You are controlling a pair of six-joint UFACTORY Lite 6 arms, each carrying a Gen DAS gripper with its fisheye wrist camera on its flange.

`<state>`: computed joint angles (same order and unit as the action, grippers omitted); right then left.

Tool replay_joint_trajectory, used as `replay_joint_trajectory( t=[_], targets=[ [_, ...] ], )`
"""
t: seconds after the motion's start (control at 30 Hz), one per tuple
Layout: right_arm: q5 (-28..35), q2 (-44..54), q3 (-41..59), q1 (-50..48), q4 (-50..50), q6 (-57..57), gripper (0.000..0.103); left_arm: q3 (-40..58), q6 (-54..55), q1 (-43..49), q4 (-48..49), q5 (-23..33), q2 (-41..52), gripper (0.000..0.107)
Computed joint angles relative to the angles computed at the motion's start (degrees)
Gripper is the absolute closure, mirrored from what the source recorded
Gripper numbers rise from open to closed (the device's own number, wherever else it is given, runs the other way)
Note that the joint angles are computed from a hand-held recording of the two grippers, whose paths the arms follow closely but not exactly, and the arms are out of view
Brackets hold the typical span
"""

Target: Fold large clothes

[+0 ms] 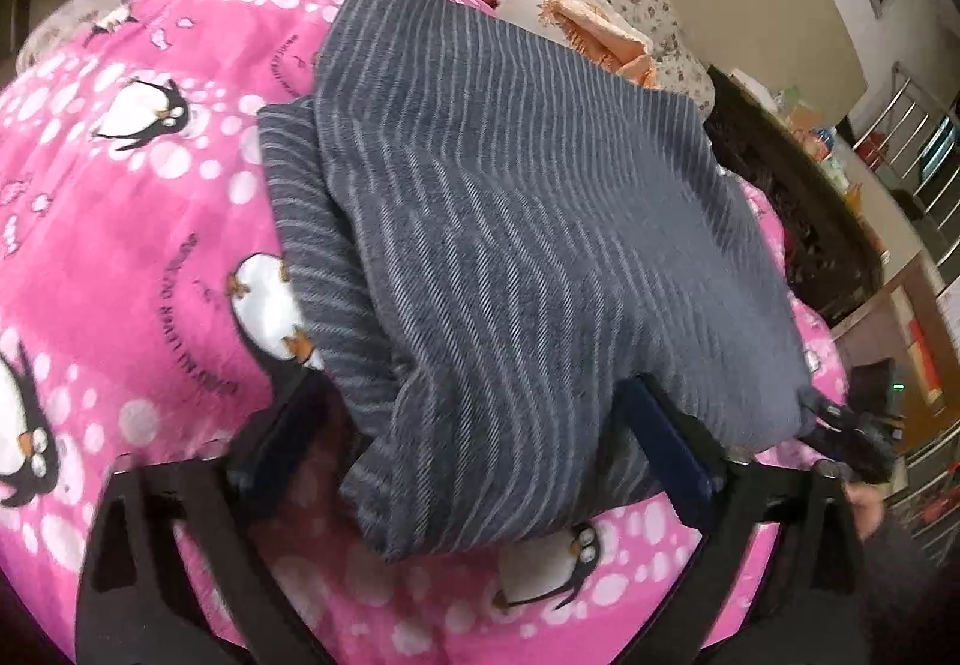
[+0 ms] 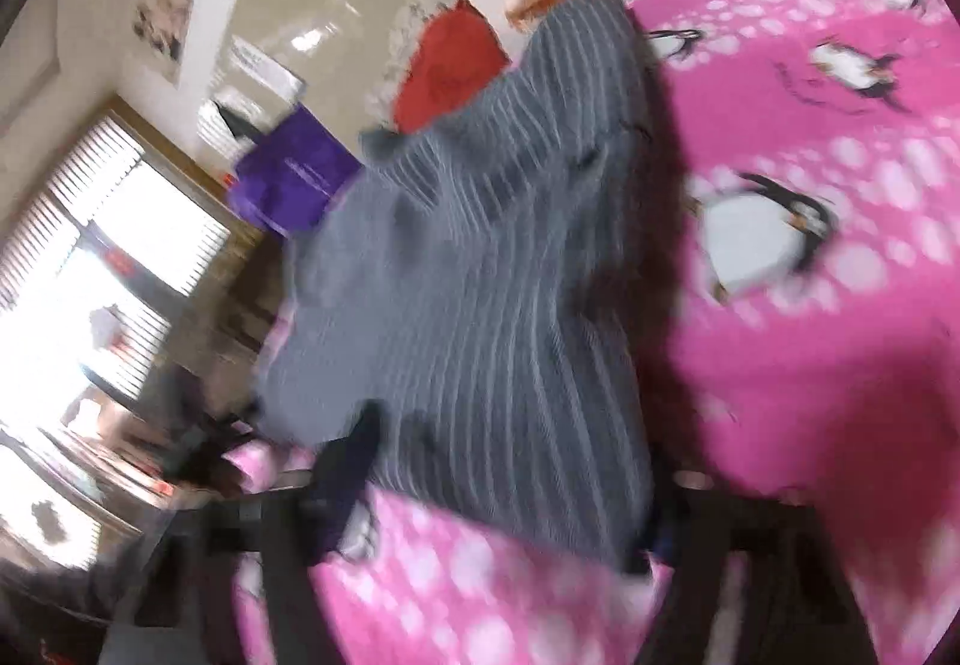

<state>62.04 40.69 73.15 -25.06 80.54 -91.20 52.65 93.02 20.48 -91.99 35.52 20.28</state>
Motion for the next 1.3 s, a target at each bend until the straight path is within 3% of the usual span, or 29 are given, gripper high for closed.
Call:
replay_joint_trajectory(
  t=[0.07, 0.13, 0.23, 0.37, 0.53, 0.6, 0.67, 0.83, 1.0, 1.1, 1.17, 1.23, 1.3],
  targets=[
    [0.82, 2.54, 3.63, 1.30, -0.11, 1.98, 0.073, 0.43, -4.43, 0.21, 1.20, -0.52, -0.23, 0.068],
    [0.74, 1.34, 2.75, 2.18, -0.07, 1.96, 0.081, -1.17, -5.83, 1.07, 2.19, 0.68, -1.99, 0.080],
    [3.41, -2.28, -1.63, 0.84, -1.90, 0.32, 0.086, -4.64, -6.68, 2.27, 5.11, 2.37, -6.23, 0.086],
    [7.47, -7.99, -9.09, -2.48, -5.75, -1.14, 0.086, -11.03, -7.91, 6.52, 11.85, 6.35, -12.98, 0.087],
    [10.33, -17.03, -22.73, -9.77, -12.71, -2.24, 0.086, -23.77, -8.90, 17.06, 26.10, 15.72, -28.58, 0.086],
    [8.27, -19.72, -27.42, -12.58, -15.30, -2.29, 0.076, -27.34, -8.57, 19.58, 29.74, 16.52, -32.00, 0.078],
    [2.93, -23.01, -30.97, -14.18, -16.35, -0.15, 0.070, -31.01, -4.11, 22.63, 28.78, 15.62, -32.75, 0.057],
    [0.41, -29.71, -32.99, -19.21, -15.55, 6.97, 0.070, -31.88, 7.98, 29.73, 19.83, 21.31, -23.25, 0.056],
    [-1.96, -45.86, -35.33, -12.81, -12.29, 11.75, 0.069, -34.76, 13.48, 31.15, 17.27, 21.50, -24.46, 0.056],
    [-8.35, -55.66, -39.67, -2.04, -8.79, 10.14, 0.070, -33.83, 15.69, 32.27, 16.26, 22.63, -21.29, 0.056],
    [-17.46, -61.05, -44.63, 6.69, -4.90, 7.54, 0.070, -33.32, 15.66, 32.40, 16.21, 23.03, -20.31, 0.056],
    [-29.45, -59.04, -46.15, 16.26, 0.96, 3.28, 0.070, -32.88, 16.13, 33.35, 16.81, 23.64, -19.20, 0.056],
    [-40.88, -49.57, -45.02, 22.34, 7.37, -0.91, 0.069, -32.66, 16.07, 33.92, 17.43, 24.38, -18.81, 0.056]
  ],
)
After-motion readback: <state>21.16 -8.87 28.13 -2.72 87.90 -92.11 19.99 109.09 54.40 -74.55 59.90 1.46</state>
